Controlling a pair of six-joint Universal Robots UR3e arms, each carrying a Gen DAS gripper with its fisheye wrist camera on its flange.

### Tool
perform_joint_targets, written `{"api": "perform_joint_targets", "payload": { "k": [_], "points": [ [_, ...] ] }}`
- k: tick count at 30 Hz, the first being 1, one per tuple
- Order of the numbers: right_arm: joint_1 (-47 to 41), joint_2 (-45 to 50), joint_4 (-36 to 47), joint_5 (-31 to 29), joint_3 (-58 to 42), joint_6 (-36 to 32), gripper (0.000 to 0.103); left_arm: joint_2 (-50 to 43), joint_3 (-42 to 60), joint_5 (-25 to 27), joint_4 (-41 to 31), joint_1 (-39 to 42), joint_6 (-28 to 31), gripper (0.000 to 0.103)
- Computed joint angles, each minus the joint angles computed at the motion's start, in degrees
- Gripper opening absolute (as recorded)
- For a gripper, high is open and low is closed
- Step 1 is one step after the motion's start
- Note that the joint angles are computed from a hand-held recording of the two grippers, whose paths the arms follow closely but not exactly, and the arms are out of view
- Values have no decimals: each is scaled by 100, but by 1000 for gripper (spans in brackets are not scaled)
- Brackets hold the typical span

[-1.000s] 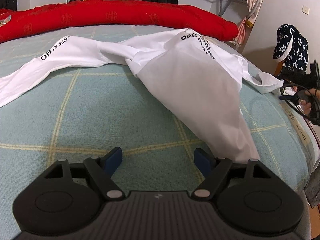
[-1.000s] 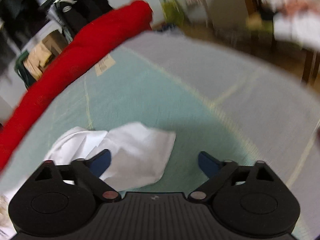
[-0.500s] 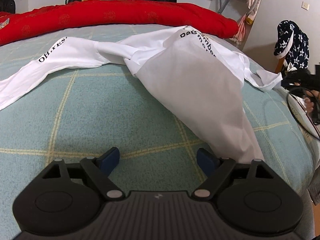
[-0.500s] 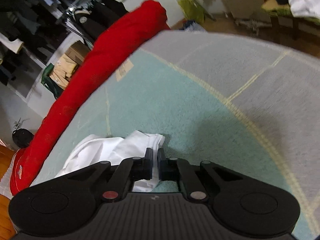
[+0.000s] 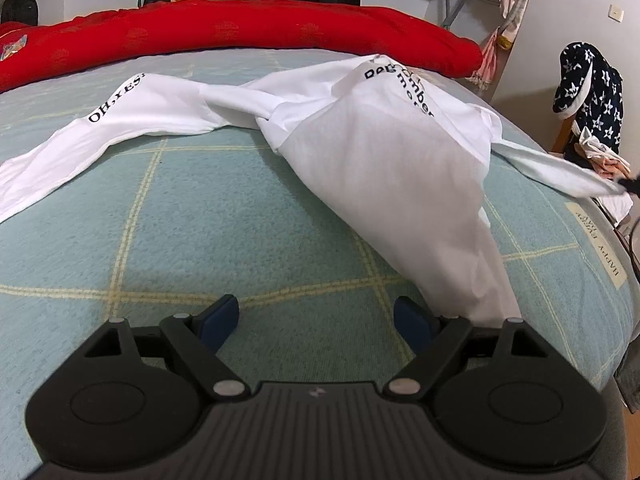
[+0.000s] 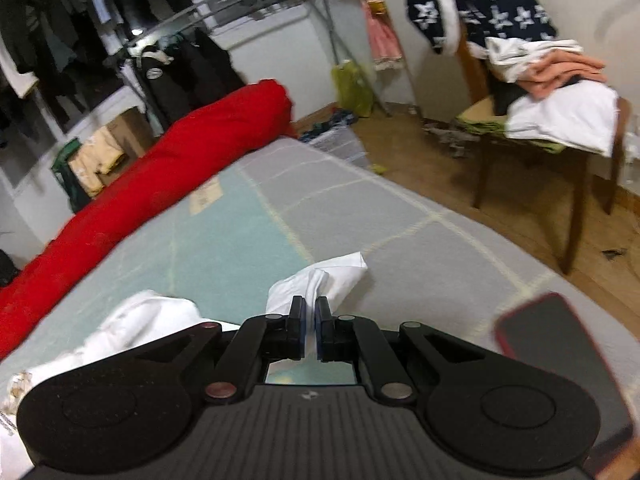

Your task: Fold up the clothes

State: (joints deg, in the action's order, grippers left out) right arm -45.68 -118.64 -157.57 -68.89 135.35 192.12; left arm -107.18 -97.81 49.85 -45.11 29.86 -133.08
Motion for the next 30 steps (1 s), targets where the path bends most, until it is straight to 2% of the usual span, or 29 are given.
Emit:
{"api": "perform_joint_targets", "payload": {
  "k": [8,10,11,13,15,17,19,23,25,30],
  "points": [
    [-543,-1506,1638,-104,385,-645,9,114,-25,63,36,93,-47,85],
    [-275,-1500,1801,-439,280,-711,14,133,-32,85,71,108,-68,85],
    [-28,-1443,1760,-718,212,-654,19,145,-41,94,95,118,-71,85],
    [507,-1346,1607,-1247,82,-520,22,169,-60,106,151,136,-80,85],
    [1139,-1093,1371,-1815,-130,-390,33,197,-95,111,225,155,-98,85],
    [1771,-662,909,-2219,-365,-366,38,213,-104,98,252,172,-112,85],
    [2257,-198,477,-2263,-638,-464,42,204,-100,93,297,181,-148,85],
    [3556,1815,-372,-2432,-1968,-816,48,149,-62,88,323,185,-219,85],
    [4104,2978,-282,-2423,-3116,-1123,49,84,21,86,248,173,-225,85],
    [4819,5465,398,-2036,-6116,-1924,48,-166,378,108,79,104,-249,85]
  ]
}}
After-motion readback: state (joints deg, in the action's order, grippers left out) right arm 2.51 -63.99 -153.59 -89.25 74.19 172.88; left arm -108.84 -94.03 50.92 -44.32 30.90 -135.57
